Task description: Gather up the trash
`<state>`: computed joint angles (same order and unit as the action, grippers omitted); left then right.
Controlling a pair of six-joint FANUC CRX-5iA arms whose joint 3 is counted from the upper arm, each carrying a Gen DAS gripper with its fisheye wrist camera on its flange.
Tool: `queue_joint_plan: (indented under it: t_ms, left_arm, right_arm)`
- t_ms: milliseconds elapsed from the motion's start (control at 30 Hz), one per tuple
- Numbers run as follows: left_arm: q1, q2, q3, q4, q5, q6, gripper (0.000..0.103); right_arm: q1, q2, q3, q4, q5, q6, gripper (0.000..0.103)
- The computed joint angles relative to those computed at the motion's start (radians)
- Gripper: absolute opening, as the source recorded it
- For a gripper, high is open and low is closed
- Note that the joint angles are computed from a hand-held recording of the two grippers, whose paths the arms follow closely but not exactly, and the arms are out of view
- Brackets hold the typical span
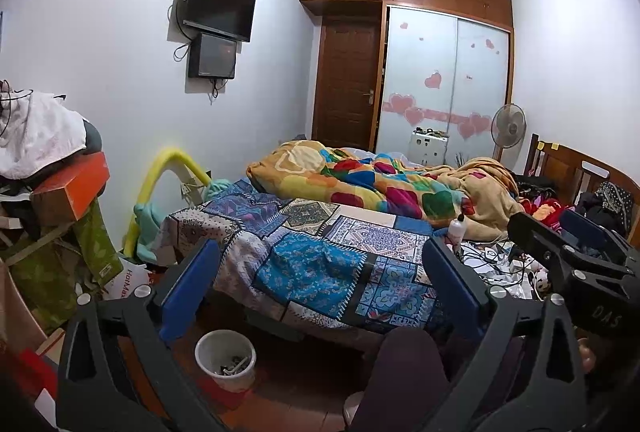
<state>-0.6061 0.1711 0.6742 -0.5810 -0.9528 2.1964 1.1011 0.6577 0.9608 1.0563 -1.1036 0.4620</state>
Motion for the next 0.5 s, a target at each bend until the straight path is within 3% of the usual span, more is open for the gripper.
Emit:
queue_joint_plan:
  t_ms: [500]
  left_arm:
    - [-0.01,0.004,-0.002,-0.009,0.002,0.0,0.102]
  right_arm:
    - [0.003,0.0,0.006,-0.009,-0.011,0.001,0.103]
